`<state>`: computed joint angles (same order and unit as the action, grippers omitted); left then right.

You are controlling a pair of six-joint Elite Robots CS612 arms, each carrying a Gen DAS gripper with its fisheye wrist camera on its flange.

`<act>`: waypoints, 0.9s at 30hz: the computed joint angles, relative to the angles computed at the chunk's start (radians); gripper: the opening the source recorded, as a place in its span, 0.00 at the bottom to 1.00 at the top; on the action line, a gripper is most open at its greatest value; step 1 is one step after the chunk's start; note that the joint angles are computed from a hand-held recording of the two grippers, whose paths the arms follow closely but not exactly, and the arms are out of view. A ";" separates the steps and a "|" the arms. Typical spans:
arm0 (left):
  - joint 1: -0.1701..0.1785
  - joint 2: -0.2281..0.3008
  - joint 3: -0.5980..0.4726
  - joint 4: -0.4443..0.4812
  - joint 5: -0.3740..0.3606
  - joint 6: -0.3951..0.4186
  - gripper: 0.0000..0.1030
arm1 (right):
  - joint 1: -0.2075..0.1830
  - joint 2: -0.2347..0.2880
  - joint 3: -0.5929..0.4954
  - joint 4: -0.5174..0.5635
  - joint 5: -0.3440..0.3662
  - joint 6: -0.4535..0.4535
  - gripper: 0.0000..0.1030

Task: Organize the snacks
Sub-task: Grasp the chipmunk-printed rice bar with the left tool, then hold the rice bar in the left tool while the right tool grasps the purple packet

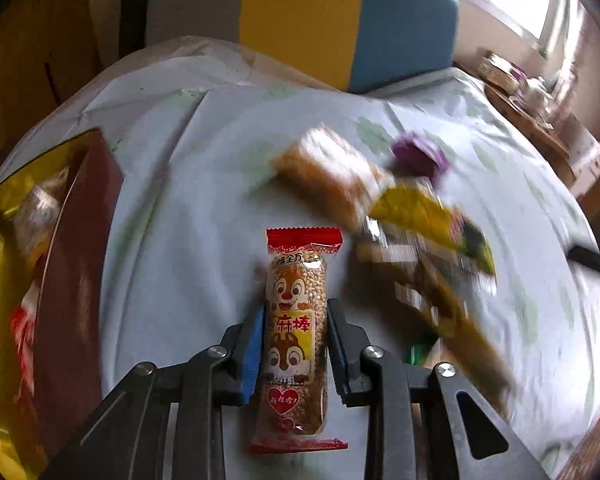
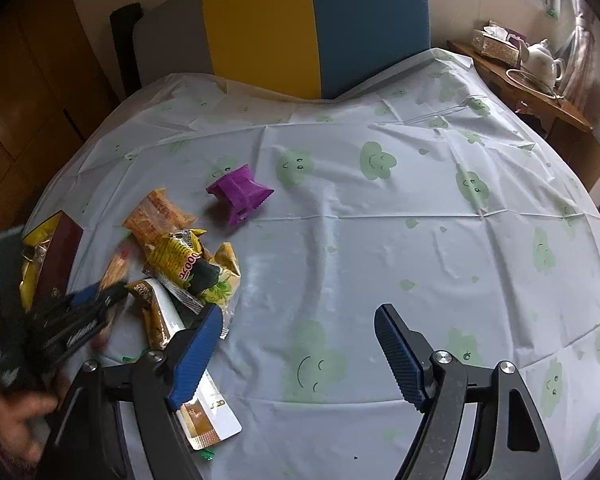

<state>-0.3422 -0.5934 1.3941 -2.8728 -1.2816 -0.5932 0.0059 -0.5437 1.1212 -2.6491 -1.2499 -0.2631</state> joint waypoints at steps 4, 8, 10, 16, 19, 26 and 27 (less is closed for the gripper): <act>-0.038 -0.016 0.075 -0.075 0.097 0.085 0.29 | -0.001 0.003 -0.004 0.004 -0.010 0.009 0.77; -0.052 -0.002 0.108 -0.193 0.146 0.154 0.29 | -0.001 0.008 -0.009 0.020 -0.027 0.015 0.77; -0.052 -0.001 0.119 -0.229 0.140 0.158 0.29 | 0.000 0.012 -0.015 0.032 -0.027 0.016 0.77; -0.041 0.003 0.134 -0.299 0.097 0.145 0.29 | 0.002 0.010 0.006 -0.014 0.001 -0.013 0.76; -0.039 0.003 0.141 -0.316 0.093 0.143 0.29 | 0.010 0.013 -0.003 -0.004 0.021 -0.045 0.76; -0.036 0.009 0.138 -0.340 0.079 0.139 0.29 | 0.065 0.107 -0.196 0.074 -0.023 -0.159 0.76; -0.035 0.010 0.138 -0.343 0.078 0.138 0.29 | 0.073 0.124 -0.232 0.094 -0.034 -0.171 0.76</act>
<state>-0.3775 -0.5837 1.5325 -3.2154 -1.2041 -0.4547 0.0787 -0.4194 0.8891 -2.5556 -1.2840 -0.4338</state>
